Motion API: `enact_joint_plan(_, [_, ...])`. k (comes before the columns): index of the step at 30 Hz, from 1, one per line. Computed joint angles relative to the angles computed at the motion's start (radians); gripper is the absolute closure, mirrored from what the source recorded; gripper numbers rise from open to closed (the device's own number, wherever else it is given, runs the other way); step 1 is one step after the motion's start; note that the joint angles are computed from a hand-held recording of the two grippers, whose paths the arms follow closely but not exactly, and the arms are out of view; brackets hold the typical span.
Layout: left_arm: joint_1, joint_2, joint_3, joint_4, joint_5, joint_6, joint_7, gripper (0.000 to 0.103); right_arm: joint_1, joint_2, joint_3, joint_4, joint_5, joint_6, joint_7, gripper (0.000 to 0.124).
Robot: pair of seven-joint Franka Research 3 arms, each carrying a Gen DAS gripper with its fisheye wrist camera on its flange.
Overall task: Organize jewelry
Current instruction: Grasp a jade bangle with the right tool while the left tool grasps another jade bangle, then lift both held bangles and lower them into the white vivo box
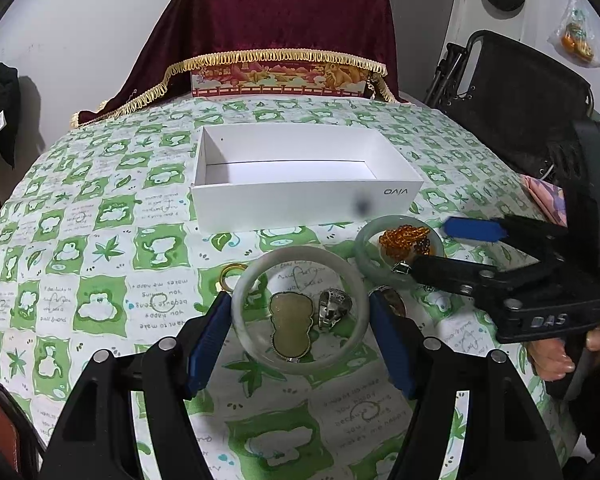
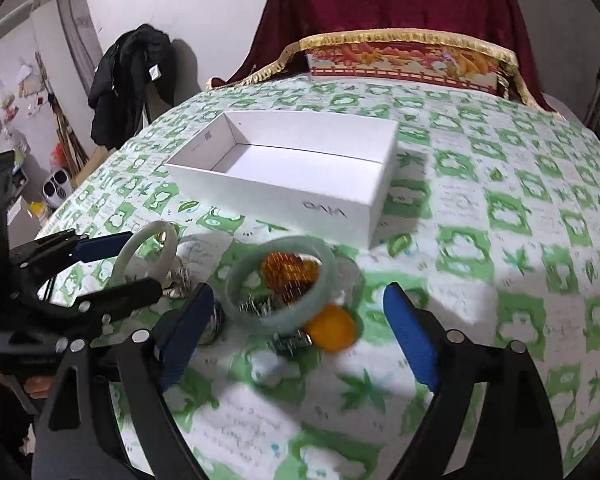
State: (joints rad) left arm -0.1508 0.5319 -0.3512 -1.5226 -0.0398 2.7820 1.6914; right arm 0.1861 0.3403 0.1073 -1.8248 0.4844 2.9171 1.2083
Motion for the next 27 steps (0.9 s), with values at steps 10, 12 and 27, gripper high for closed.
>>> enact_joint_plan(10, [0.016,0.006,-0.008,0.010,-0.020,-0.010,-0.005,0.033,0.118,0.098,-0.133,0.135,-0.328,-0.117,0.198,0.049])
enact_joint_plan(12, [0.015,0.005,-0.008,0.008,-0.021,-0.011,-0.001,0.033,0.105,0.097,-0.119,0.132,-0.329,-0.110,0.195,0.054])
enact_joint_plan(27, [0.012,0.003,-0.013,0.029,-0.033,0.010,0.005,0.033,0.010,-0.012,0.001,-0.020,-0.113,0.091,0.088,0.055])
